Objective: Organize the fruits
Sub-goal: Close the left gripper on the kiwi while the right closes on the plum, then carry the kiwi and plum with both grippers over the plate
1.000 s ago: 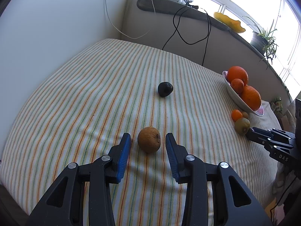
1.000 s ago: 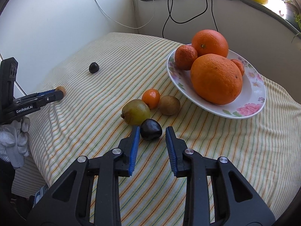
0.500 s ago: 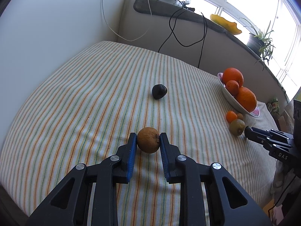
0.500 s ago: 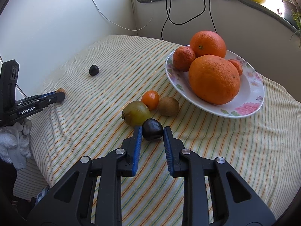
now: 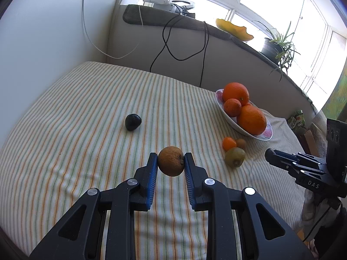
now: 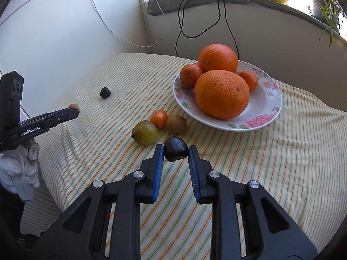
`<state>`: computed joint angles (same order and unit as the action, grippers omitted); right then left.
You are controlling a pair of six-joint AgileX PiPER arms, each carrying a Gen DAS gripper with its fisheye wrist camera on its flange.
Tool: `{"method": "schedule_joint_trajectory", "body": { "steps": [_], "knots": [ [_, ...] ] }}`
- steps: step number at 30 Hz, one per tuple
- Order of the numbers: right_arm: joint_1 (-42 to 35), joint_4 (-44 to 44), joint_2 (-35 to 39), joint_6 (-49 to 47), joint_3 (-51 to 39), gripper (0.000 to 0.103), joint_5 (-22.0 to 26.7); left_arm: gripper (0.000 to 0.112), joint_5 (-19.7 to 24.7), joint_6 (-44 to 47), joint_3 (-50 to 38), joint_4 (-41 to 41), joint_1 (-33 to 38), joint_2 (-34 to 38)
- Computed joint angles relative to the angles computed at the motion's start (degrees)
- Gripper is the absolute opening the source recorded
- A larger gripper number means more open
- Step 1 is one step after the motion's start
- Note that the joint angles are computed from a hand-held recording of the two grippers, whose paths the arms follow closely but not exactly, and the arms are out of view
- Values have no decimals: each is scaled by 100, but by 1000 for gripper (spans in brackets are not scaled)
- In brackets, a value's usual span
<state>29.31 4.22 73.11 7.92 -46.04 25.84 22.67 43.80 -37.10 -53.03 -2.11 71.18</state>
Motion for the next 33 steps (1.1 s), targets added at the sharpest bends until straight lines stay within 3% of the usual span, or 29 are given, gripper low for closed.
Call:
{"method": "schedule_joint_trajectory", "body": {
  "steps": [17,33],
  "knots": [
    [-1519,1358,-370,-1828,38,24,158,23,-602,-2076,-1028,1508,-1874,752],
    [-2348,2109,141,-3022,-439,24,215,23,-561,-2890,-2013,2350,-2295,1605]
  ]
}}
